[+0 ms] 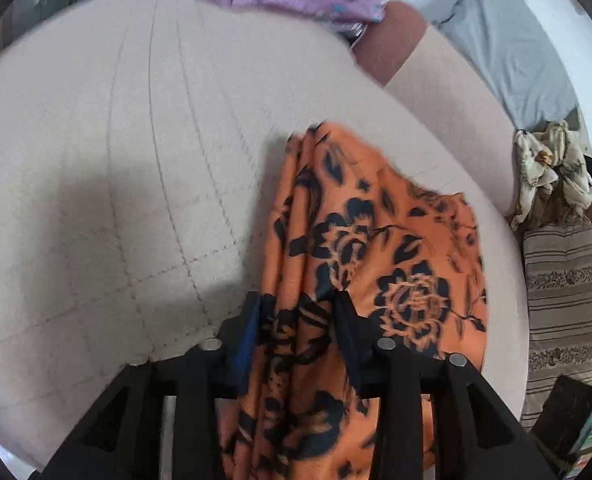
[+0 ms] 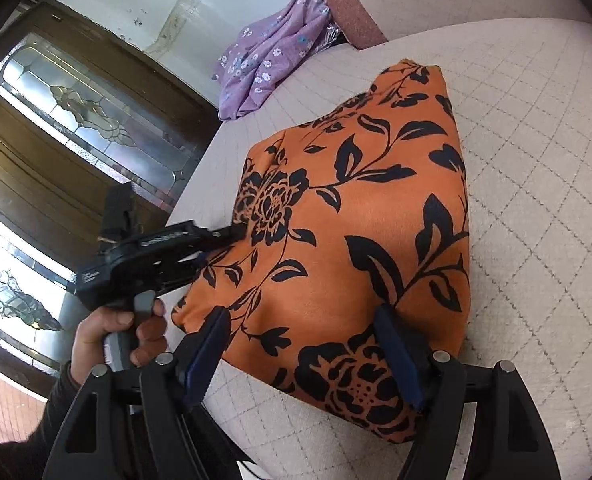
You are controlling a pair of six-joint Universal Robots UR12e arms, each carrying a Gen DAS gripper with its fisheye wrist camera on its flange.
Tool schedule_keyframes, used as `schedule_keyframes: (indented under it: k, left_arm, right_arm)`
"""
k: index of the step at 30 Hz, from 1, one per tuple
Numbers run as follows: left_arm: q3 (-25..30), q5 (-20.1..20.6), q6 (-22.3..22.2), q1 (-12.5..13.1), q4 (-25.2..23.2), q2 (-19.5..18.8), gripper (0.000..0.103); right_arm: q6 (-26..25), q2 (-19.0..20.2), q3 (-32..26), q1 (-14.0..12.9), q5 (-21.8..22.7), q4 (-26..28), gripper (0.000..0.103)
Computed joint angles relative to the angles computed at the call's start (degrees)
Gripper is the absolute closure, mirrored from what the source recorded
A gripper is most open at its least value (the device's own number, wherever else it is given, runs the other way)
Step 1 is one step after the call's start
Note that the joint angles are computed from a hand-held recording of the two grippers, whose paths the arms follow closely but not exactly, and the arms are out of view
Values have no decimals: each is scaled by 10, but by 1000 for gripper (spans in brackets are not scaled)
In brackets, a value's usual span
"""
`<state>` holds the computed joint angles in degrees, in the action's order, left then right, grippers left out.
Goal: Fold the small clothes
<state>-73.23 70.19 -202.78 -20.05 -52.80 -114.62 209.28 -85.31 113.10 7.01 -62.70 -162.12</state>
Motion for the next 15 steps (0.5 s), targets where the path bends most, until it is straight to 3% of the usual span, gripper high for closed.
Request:
schedule_keyframes:
  k: [2,3,6,10,15]
  left_arm:
    - [-16,27,13,-5,24,18,19]
    - [-27,28,16,-5,45,25,15]
    - [-45,20,37,-3,63,37,15]
    - [-46,-5,46,0,41,33,15]
    - [-46,-9,69,-3,10,26,16]
  right_arm:
    - [7,0,0,-5,11,-2,26]
    - [15,-2,2,-8,17,-11,26]
    - [23,-14,13,-14,4,-52,20]
    - [65,-17,23,-32,-21,-70,14]
    - [134,24,12,-56,29,-67,13]
